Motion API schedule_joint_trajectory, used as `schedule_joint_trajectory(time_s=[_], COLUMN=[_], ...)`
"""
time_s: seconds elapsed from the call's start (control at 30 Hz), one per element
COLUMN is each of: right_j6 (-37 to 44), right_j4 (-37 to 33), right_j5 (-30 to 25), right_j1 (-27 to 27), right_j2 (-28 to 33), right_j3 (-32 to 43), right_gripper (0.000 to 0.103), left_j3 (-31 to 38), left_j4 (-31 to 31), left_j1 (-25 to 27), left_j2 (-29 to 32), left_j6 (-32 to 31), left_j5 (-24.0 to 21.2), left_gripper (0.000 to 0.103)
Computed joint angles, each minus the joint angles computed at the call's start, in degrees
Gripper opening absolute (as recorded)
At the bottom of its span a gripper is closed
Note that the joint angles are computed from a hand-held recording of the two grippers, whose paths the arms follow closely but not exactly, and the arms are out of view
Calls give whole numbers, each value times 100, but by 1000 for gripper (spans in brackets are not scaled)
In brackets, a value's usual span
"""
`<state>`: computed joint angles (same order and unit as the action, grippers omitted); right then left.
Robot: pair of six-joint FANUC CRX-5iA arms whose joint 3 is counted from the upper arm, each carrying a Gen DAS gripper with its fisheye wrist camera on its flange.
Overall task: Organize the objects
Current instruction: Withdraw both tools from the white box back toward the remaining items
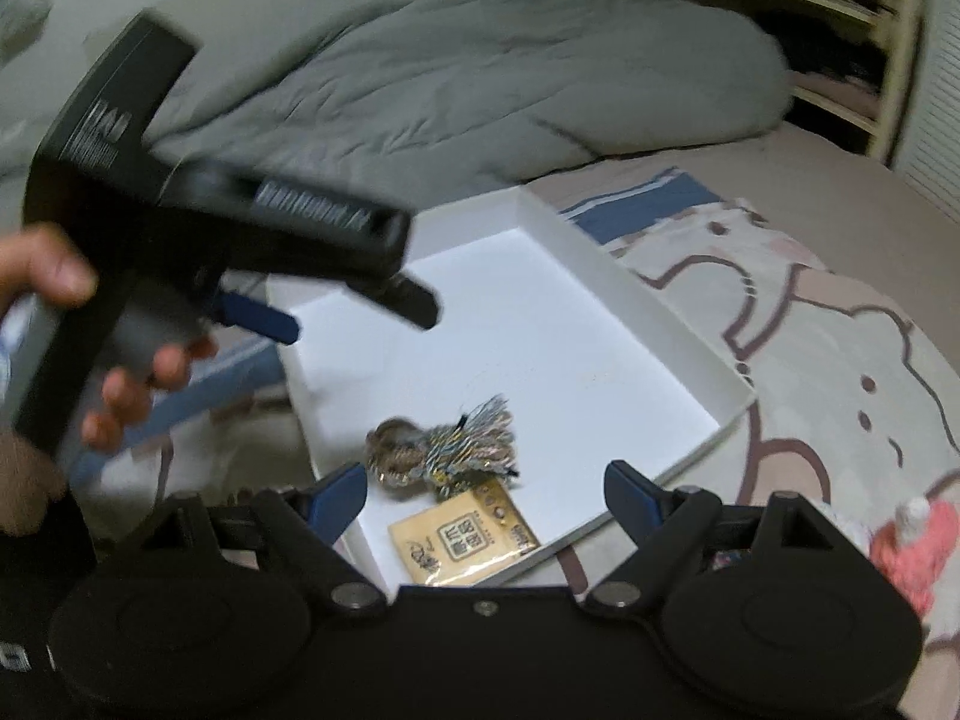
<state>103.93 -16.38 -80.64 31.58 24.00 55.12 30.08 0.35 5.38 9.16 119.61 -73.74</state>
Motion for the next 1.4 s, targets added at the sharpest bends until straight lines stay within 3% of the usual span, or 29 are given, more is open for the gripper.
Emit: schedule_joint_trajectory(time_s=[0.3, 0.6, 0.87, 1.07, 1.4], right_j6=[-1197, -2048, -2439, -2541, -2918], right_j4=[519, 1318, 1639, 1722, 2076], right_j5=[907, 1744, 2106, 2194, 2483], right_j1=[39, 203, 249, 252, 211], right_j2=[-483, -960, -1150, -1183, -1391], right_j3=[-828, -1807, -2197, -2262, -2549], right_gripper=[88, 103, 103, 103, 103], left_j3=[316, 319, 135, -40, -582], left_j4=[-1309, -1891, -2455, -2470, -1688], left_j1=[-669, -981, -1178, -1153, -917], left_j2=[-87, -156, -357, -491, -742], left_j6=[-506, -918, -1059, -1035, -1547], left_j5=[81, 103, 210, 364, 1232], left_gripper=[103, 103, 103, 103, 103])
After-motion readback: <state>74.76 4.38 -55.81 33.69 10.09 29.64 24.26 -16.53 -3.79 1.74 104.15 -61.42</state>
